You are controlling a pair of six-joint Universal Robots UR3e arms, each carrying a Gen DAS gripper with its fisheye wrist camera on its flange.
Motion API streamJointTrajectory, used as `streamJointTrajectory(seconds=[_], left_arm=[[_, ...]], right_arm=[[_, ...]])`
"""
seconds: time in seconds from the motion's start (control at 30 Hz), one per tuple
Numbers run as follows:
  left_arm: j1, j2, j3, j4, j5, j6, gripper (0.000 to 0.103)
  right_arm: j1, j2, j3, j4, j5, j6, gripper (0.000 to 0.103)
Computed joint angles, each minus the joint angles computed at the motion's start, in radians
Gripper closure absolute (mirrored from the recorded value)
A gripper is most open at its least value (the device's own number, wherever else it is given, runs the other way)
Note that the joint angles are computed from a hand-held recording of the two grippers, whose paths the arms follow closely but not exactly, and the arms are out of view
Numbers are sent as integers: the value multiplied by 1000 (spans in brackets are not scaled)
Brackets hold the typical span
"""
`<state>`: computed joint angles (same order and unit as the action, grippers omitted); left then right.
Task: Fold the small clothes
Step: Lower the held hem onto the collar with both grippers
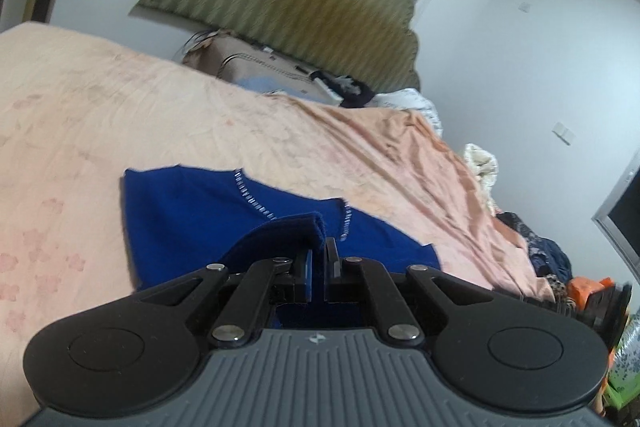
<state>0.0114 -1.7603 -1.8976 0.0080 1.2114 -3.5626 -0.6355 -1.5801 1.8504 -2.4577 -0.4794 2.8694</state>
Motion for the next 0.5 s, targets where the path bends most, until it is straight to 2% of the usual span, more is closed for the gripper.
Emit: streamJointTrajectory(seconds=[0.03,0.07,0.17,0.27,0.37,0.4,0.43,0.47,0.5], left_arm=[[6,-1,-7,-1,-2,-5,98],[12,-2,-12,0,-5,-10,98],[23,13,-42,11,-11,-11,98],[22,23,-65,23,-4,-5,98],[20,19,-71,37,0,-6,98],[17,17,-74,44,6,-12,98],[18,15,-72,48,7,-19,98],[19,16,-71,52,7,-23,98],[19,18,-68,53,9,-20,98]], right_arm=[[20,1,-6,46,-42,-72,49],[39,-1,-4,89,-85,-141,36],[62,-26,18,217,-146,-273,33],[11,-60,58,389,-86,-313,34],[-12,-95,96,475,-76,-351,41],[7,-92,102,450,-110,-339,51],[32,-73,101,407,-142,-319,70],[50,-68,105,376,-167,-304,94],[58,-70,119,338,-170,-284,93]])
